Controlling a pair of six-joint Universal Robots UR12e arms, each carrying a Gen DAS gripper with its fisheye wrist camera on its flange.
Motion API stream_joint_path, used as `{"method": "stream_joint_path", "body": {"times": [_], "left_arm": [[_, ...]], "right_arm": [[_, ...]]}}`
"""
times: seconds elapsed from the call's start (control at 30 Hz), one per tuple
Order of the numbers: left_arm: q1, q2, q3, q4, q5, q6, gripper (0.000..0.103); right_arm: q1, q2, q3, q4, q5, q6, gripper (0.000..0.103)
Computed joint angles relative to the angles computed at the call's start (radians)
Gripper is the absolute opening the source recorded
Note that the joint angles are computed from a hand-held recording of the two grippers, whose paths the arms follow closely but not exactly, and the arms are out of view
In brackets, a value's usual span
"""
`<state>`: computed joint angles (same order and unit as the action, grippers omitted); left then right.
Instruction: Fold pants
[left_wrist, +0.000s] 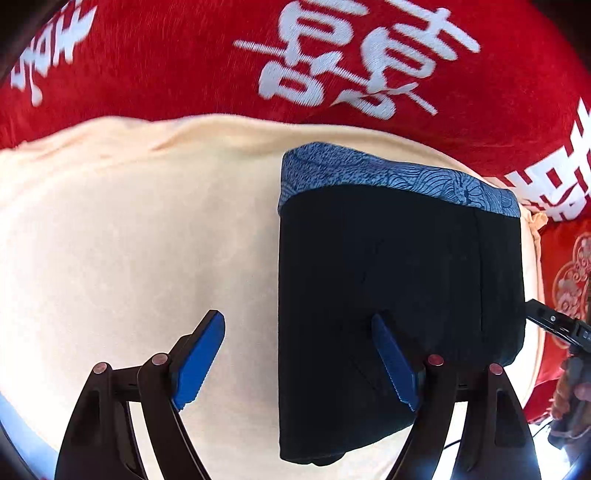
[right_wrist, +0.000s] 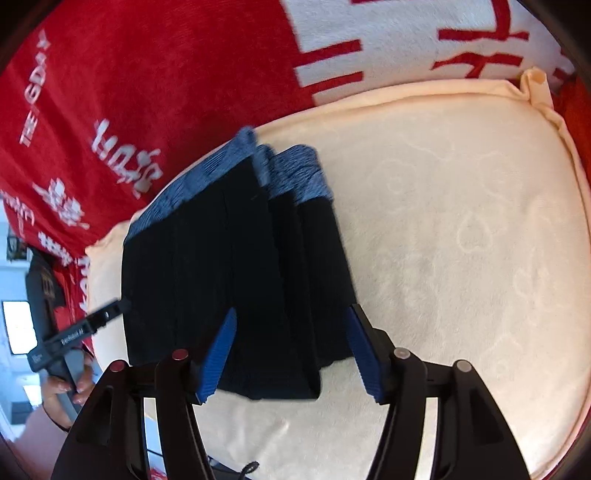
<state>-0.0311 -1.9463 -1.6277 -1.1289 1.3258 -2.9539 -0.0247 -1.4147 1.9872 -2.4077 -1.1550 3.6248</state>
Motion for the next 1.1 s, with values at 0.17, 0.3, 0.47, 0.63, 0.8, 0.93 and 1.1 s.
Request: {"method": "stream_joint_path", "body": {"times": [0.17,0.3,0.47,0.63,0.8,0.93,1.1], "left_arm": [[0.019,-0.006,-0.002,0.006,-0.065,0.009,0.083],[0.055,-0.036,0.023,-0.061,-0.192,0.031,0.083],[0.079,-0.075,0.063,-0.178,-0.284,0.127,0.083],[0.087,-0.112,0.101,-0.291,-0.341,0.223,0.083],[0.071,-0.119,0.093,-0.279,-0.346,0.226,0.096],[0.072,-0.111,0.072,-0.240,-0.348,0.186,0.096],[0.073,-0.068,0.024,-0.148,-0.348,0.154,0.076]], "right_arm": [[-0.037,0.017,0.035,-0.099,0.088,0.028,0.066],[-0.079,0.047,0.069,-0.164,0.250,0.030,0.074],[-0.113,0.081,0.084,-0.164,0.360,-0.028,0.074],[-0.137,0.120,0.094,-0.187,0.485,-0.059,0.075],[-0.120,0.156,0.033,-0.106,0.503,-0.182,0.075],[-0.108,0.173,-0.004,-0.065,0.487,-0.183,0.075],[-0.105,0.161,-0.008,-0.048,0.477,-0.141,0.054]]}}
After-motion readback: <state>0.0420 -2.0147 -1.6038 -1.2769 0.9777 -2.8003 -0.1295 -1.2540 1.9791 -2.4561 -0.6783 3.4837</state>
